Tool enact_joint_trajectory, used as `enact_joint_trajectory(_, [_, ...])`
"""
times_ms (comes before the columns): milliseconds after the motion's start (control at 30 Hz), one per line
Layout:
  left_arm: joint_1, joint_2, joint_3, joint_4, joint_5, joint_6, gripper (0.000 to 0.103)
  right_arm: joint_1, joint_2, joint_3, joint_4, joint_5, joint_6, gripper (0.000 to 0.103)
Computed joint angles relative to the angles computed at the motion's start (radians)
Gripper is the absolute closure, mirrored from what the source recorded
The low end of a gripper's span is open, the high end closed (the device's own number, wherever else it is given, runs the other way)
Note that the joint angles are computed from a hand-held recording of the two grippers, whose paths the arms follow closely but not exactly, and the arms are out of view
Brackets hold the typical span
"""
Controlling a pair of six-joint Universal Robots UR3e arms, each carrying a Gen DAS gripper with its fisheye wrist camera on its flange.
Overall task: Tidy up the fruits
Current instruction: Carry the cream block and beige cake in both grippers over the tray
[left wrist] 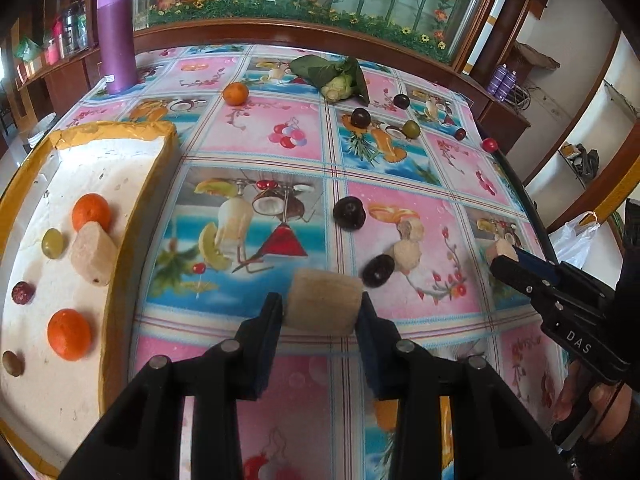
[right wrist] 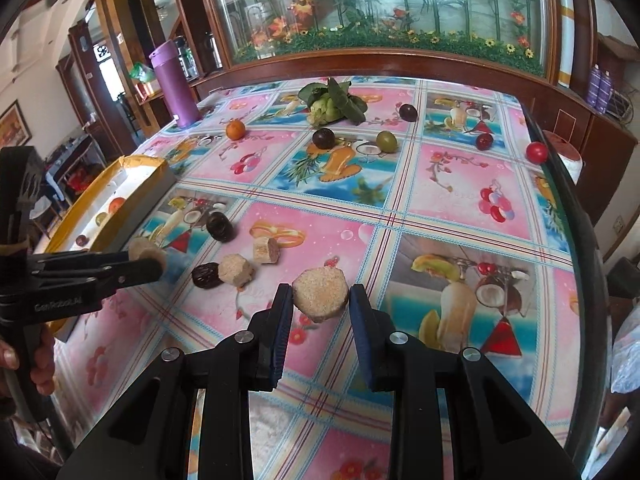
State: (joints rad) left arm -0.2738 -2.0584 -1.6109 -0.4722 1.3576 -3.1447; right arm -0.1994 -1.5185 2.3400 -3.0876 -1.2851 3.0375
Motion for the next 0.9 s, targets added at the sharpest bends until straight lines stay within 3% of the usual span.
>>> enact_joint_trajectory(400, [0.080, 0.232, -0.312, 0.122, -0.037, 0.051, 0.064, 0.140, -0.061, 0.030, 0.022, -0.091, 0.099, 0.075])
enact_joint_trajectory(900, [0.348, 0.424, -0.513, 0.136, -0.113, 0.165, 0.064, 0.450, 0.193, -0.333, 0.103, -0.207, 0.216, 0.075])
